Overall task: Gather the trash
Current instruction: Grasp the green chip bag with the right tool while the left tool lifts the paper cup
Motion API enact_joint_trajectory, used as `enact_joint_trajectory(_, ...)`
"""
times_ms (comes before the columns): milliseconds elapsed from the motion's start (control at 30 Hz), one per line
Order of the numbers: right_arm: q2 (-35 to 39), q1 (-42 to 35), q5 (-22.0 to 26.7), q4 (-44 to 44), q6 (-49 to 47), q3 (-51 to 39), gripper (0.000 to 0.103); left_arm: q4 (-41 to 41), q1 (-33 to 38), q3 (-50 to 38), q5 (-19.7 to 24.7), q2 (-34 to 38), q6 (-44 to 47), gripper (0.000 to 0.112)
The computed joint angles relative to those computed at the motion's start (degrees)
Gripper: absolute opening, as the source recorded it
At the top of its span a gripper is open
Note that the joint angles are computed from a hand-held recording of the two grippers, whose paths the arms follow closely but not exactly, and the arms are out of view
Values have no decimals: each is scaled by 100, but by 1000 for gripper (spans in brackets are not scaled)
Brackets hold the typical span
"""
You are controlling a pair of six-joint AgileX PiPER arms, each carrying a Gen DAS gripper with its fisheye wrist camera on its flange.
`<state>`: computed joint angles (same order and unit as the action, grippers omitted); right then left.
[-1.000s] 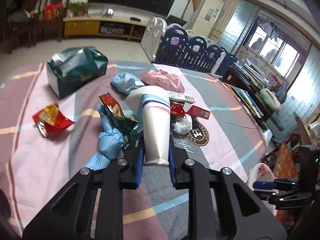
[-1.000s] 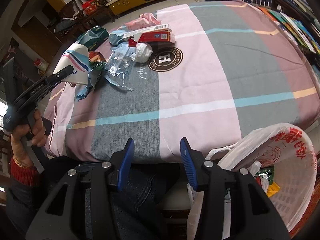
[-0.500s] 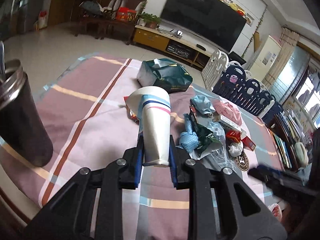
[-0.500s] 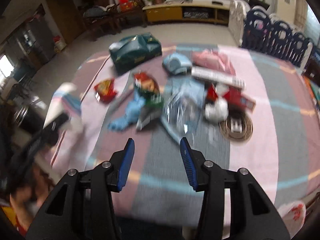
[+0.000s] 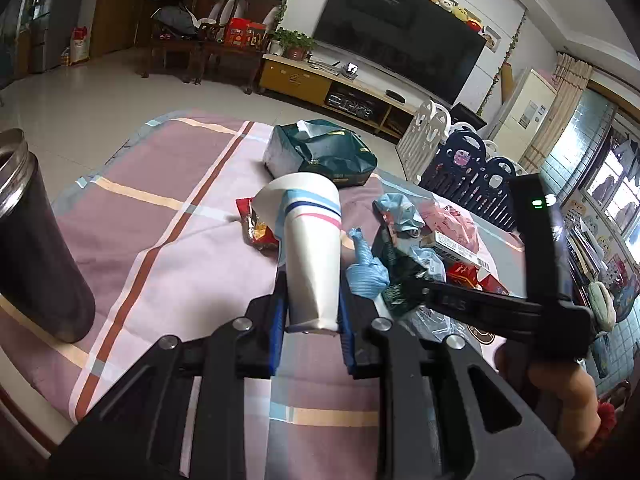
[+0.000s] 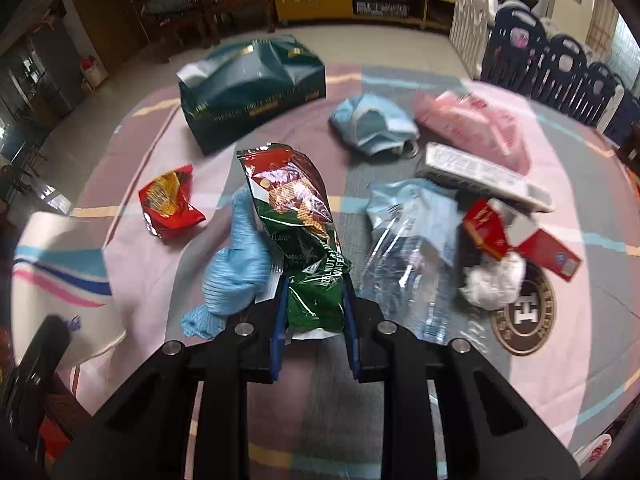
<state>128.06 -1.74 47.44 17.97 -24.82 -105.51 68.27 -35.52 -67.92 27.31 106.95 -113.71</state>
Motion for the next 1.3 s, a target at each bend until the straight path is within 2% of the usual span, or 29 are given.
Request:
enact_joint_trajectory(167,-1229,-560,-872,516,-757,1490,25,-213,-142,-294,141,195,414,24)
enact_joint_trajectory(333,-1792,-1155,-1016,472,-1315,2300,25,-1025,-293,-892,303,629,1477,24)
enact_joint_trajectory(433,-2102,-1481,-1158,506,-1654,2828,25,-1124,-393,-1051,302,750,1678,24)
enact_joint_trajectory(533,-2259,-1886,-942,757,-1890,3011,25,-1001,-497,-1041,317,692,1631,24)
enact_joint_trajectory(767,-2790,-2793,-172,1559,-2571,3017,25,-1086,-1213,-1311,982,233,1947,24)
enact_joint_trajectory(933,-3283,-3499,196,2103,-3405,3172,25,-1140,-2271,-2467,2293,499,3047,24)
enact_joint_trajectory(1200,-3476,-5062,1252,2793,-4586,2911,25,-1484,-3126,-4274,3268,1212,4416,24)
enact_joint_trajectory(1300,-3305,-5600,1555,2853,-4777,2550,25,-1721,-3305,-4986,3431,1588,4927,24)
